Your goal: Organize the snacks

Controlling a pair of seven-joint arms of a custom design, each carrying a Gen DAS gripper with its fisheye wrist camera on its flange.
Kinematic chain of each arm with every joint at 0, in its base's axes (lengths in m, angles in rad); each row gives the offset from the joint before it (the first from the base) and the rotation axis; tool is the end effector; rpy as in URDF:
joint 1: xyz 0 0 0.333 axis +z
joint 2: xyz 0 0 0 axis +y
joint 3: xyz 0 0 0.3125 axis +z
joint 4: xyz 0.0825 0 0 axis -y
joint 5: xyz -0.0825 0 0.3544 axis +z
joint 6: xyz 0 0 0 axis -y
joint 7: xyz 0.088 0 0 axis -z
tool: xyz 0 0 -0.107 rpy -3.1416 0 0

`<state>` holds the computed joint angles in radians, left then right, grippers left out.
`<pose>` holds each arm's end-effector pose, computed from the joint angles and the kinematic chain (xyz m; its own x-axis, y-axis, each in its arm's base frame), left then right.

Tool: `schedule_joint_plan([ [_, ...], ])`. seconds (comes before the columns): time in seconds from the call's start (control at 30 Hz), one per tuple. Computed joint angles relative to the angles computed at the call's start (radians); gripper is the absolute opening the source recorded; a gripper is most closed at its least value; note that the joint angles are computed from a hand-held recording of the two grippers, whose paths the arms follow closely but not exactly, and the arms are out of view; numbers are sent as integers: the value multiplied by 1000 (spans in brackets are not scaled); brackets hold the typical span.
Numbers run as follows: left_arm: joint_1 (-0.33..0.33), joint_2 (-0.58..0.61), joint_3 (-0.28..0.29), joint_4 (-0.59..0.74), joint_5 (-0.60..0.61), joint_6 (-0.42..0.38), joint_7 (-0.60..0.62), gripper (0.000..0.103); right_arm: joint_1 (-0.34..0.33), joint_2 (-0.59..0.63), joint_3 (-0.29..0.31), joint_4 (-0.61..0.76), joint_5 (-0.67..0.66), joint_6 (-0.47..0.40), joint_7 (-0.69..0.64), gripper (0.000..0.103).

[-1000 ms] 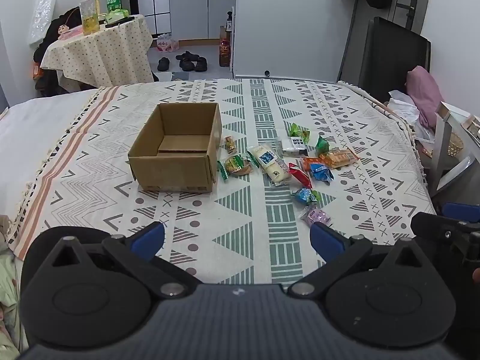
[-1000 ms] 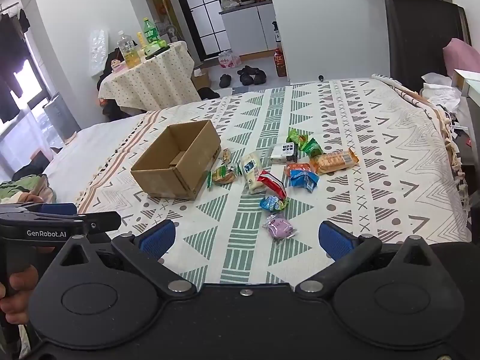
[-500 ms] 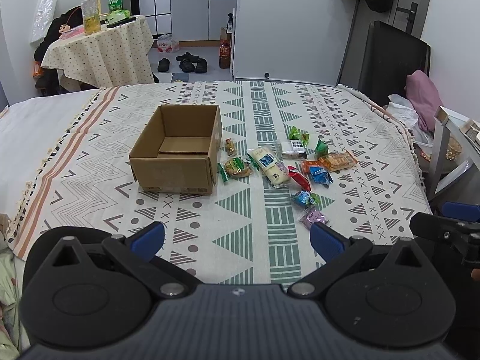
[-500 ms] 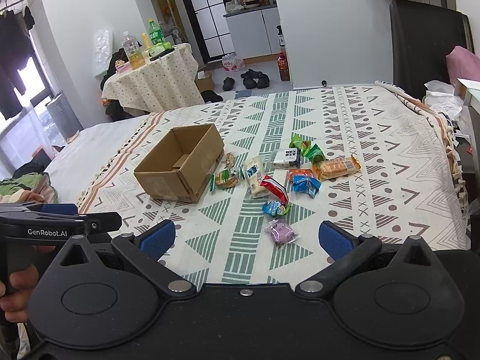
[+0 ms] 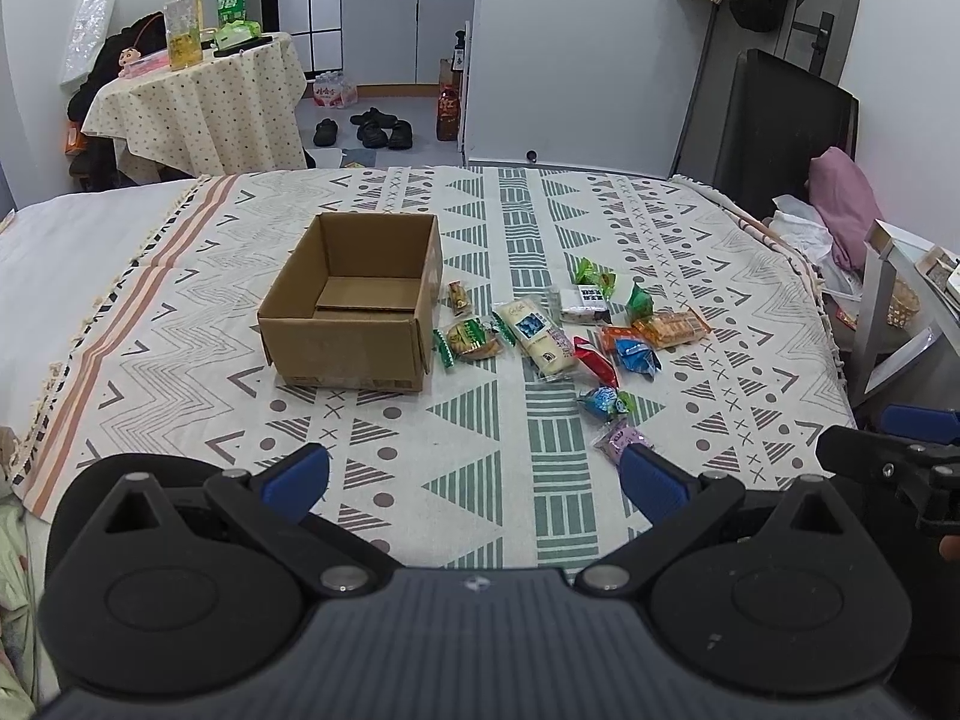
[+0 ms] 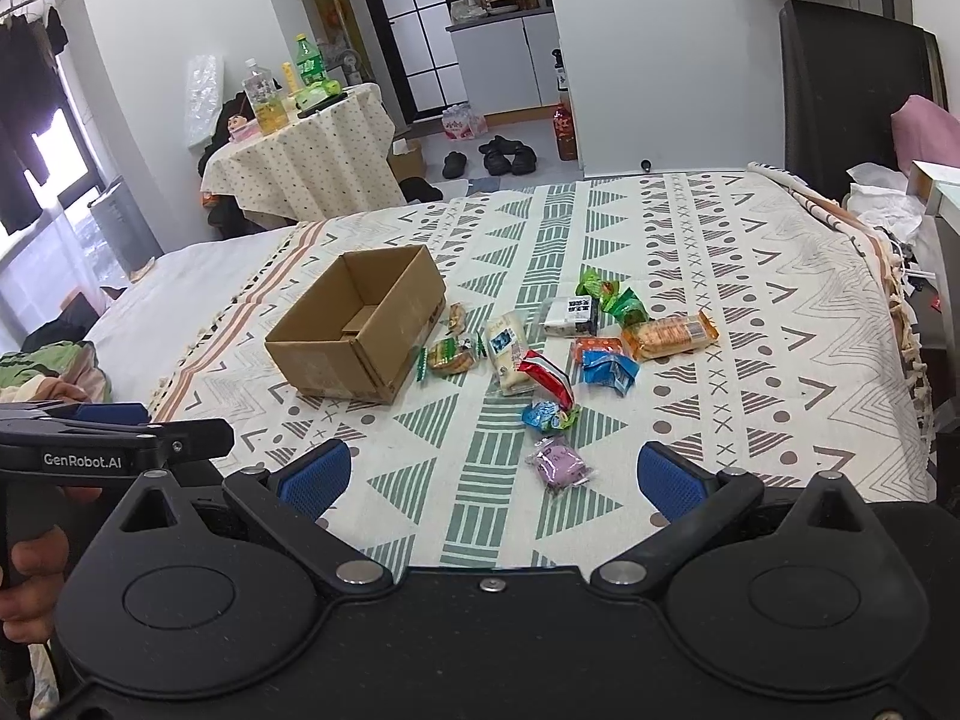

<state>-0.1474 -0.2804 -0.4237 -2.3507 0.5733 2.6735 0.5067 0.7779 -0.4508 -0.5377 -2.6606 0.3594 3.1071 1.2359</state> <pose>0.3874 -0.2832 0.5021 0.0121 -0.9988 0.0473 -0.7418 -0.0407 -0.6694 0.4166 0.0580 0.4691 0.2658 -0.9314 -0.2486 -0.6921 -0.0048 -0.7218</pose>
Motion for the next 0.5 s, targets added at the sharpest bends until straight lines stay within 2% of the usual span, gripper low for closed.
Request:
schedule_joint_plan([
  [0.17, 2, 2, -3, -2, 7, 7, -5, 103, -24, 7, 23, 2, -10, 0, 5, 103],
  [0.5, -5, 8, -1, 3, 12, 3, -11, 103, -28, 12, 23, 2, -13, -2, -2, 103],
])
